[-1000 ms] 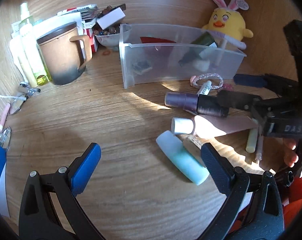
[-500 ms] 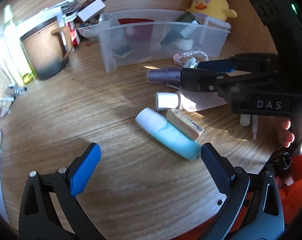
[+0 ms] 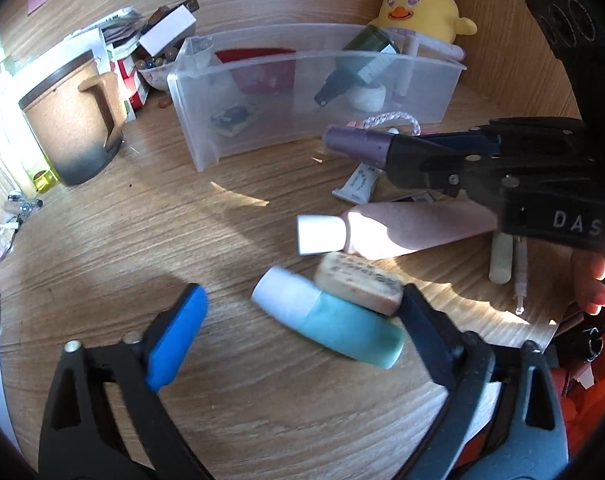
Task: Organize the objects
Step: 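Grasp the black spray bottle with the right tool while the left tool grasps the teal tube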
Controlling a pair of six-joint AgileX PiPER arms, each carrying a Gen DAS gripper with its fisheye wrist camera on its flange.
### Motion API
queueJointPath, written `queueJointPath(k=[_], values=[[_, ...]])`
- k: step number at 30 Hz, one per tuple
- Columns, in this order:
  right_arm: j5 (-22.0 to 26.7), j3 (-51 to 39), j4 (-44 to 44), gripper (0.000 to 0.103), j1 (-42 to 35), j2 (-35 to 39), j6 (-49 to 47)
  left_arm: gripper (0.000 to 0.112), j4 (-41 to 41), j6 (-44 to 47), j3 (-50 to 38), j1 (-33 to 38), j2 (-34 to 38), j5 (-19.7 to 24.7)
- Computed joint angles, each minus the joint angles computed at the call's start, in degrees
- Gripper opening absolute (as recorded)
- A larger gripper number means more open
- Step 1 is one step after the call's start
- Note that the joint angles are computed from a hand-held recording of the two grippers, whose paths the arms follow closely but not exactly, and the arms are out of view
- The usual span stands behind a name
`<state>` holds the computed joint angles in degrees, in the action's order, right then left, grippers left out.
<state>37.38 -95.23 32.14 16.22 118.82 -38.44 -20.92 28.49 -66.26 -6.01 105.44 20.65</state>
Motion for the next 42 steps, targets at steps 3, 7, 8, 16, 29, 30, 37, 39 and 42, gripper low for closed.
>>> queueJointPath(k=[3,7,8,16,29,30,37,39,42], values=[[-0.03,0.72,1.77,0.023,-1.19,-0.79,-0.84,0.069,-1.07,1.35,0.43,0.01,-0.66,-0.24],[-0.30,1.51,3.32,0.023,-2.25,-1.49,-1.65,0.052,-0.97,0.78,0.82,0.79,-1.15,-0.58],[-0.34,1.73,3.88,0.023,-2.52,-1.68,-1.95,0.050,-0.44,0.04,0.87,1.16,-1.29,-0.58],[-0.77,3.73,7.32,0.023,-3.97,-3.09,-4.41,0.056,-3.90,2.06,0.04,3.87,-1.97,3.71],[-1.97,8.13,13.43,0.023,-5.61,-5.93,-9.30,0.057,8.96,-11.37,4.51,0.87,-5.09,1.88],[-2.24,8.77,13.72,0.023,-5.64,-6.36,-9.74,0.049,8.97,-11.26,4.66,1.08,-5.26,1.71],[-5.41,13.41,17.02,0.023,-6.66,-9.70,-13.93,0.024,10.75,-14.31,5.06,2.34,-5.82,1.51],[-6.07,14.17,18.13,0.023,-7.14,-10.54,-14.72,0.024,14.53,-18.20,5.49,2.11,-6.10,0.37],[-6.74,15.00,19.55,0.023,-7.97,-11.74,-15.73,0.024,13.41,-17.21,4.97,2.74,-6.47,0.09]])
